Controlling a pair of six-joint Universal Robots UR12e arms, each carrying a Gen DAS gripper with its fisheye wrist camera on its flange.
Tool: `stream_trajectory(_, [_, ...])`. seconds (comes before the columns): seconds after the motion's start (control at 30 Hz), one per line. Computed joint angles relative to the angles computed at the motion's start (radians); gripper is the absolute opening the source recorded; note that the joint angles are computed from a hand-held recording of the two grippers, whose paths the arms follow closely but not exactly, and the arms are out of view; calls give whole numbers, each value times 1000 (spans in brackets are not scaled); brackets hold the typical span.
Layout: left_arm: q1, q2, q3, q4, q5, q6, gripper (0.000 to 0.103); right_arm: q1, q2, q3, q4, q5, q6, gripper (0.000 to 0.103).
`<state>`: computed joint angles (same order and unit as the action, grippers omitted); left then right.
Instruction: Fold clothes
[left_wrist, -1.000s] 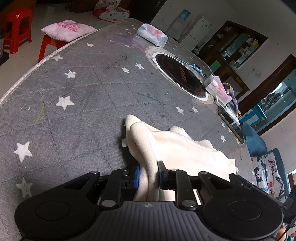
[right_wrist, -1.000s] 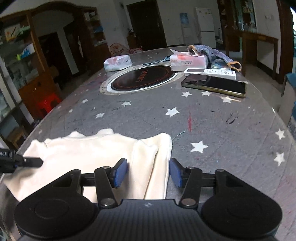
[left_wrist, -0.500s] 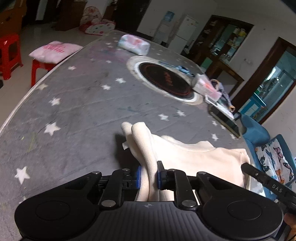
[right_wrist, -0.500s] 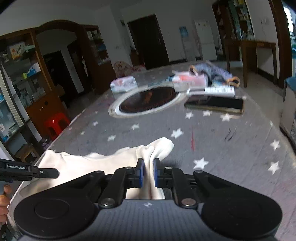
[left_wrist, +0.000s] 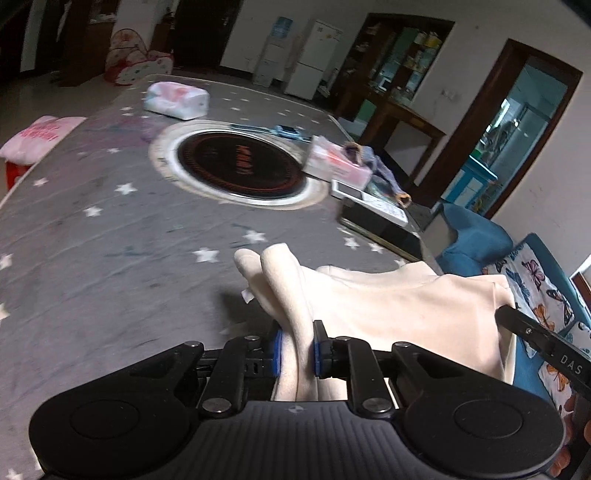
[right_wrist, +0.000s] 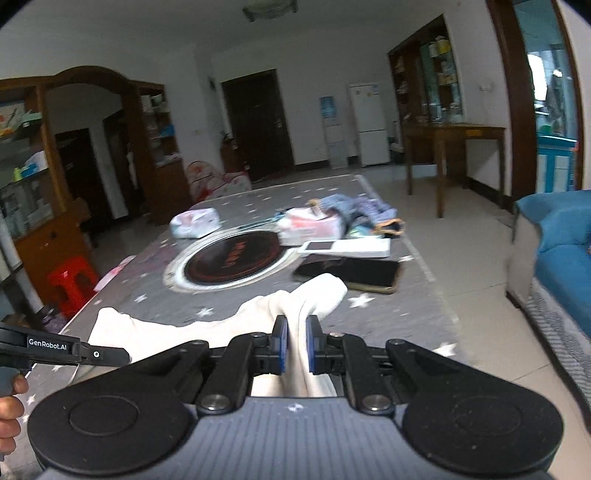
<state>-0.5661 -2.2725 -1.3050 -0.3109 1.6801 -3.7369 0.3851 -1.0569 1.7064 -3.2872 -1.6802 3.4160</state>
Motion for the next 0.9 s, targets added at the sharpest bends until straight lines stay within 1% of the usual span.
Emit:
stream_trajectory(0.3, [-29,-92,173,-92,-11,55,17,-38,-12,20,-11,-69,18,9])
stream_trajectory(0.47, [-39,-134,247,-143,-19,78,17,-54,-8,27,-6,-100,36,9])
stream_trajectory(0.67, [-43,-160,288,-185,-28,89,17,-70,-5,35,10,-106,47,9])
stream_trajectory(0.9, [-39,-164,287,-215,-33,86,17,-74,12,23,37,-102,48,9])
